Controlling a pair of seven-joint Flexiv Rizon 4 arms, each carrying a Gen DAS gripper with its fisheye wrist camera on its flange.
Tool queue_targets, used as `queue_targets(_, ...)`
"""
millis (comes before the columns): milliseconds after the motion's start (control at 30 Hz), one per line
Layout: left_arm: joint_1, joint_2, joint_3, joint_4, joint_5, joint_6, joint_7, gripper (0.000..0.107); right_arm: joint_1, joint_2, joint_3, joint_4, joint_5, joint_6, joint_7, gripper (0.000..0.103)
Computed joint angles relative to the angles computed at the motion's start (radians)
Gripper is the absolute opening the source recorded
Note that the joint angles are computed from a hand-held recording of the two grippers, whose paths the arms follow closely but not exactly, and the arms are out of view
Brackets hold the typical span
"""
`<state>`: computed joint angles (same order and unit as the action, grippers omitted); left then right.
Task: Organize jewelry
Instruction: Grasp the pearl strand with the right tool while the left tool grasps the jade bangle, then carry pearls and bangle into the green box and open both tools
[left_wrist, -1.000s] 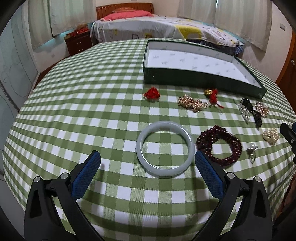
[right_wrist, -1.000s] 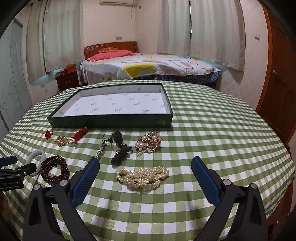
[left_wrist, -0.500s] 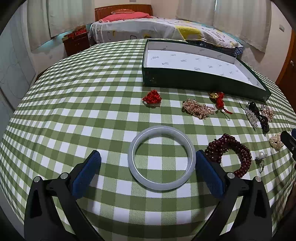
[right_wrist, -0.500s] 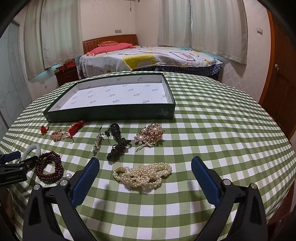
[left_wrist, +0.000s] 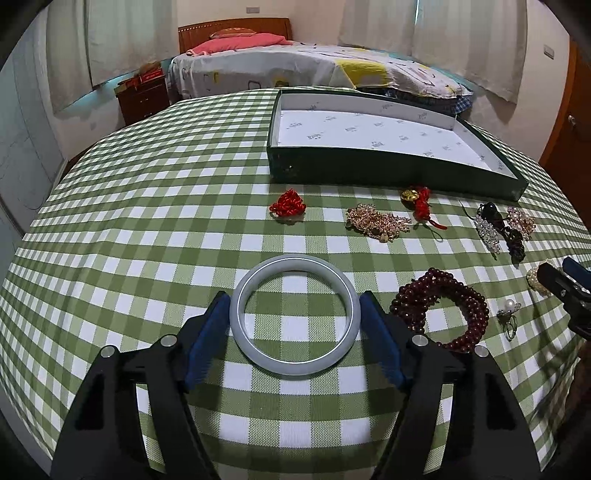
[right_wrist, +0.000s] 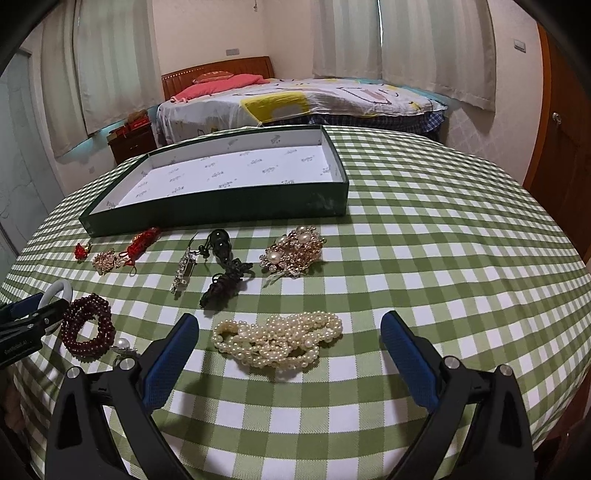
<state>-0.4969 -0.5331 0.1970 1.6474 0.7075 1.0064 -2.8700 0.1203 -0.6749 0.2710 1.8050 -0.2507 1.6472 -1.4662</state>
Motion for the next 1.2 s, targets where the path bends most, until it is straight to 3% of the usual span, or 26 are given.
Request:
queue_targets(233, 0.000, 0.000, -0.002, 0.000, 0.001, -0.001, -0.001, 0.069, -0.023, -0.010, 0.029, 0.000, 0.002, -0.010, -0.022, 0.091)
queue_targets(367, 0.001, 0.000, -0.002, 0.000, 0.001, -0.001, -0.002, 0.069, -0.019, -0.006, 0.021, 0.012, 0.000, 0.012, -0.029, 0.062)
queue_targets(500, 0.000, 0.001, -0.002, 0.001, 0.002, 0.000, -0.003, 0.069, -0.046, -0.008, 0.053, 0.017, -0.007, 0.019, -0.042, 0.050)
queue_targets(567, 0.001, 0.000, -0.002, 0.001, 0.002, 0.003, -0.005, 0.069, -0.077, -0.015, 0.092, 0.015, -0.013, 0.016, -0.057, 0.038)
queue_targets(633, 0.001, 0.000, -0.001, 0.001, 0.002, 0.004, -0.007, 0.069, -0.116, -0.025, 0.140, 0.009, -0.016, 0.006, -0.073, 0.035)
queue_targets(800, 0.000, -0.001, 0.000, 0.001, 0.001, 0.008, -0.010, 0.069, -0.121, -0.023, 0.152, 0.009, -0.008, 0.003, -0.088, 0.026)
queue_targets(1200, -0.013, -0.001, 0.008, -0.005, 0.010, 0.014, -0.035, 0.069, -0.138, -0.023, 0.174, 0.005, 0.006, 0.002, -0.103, 0.022)
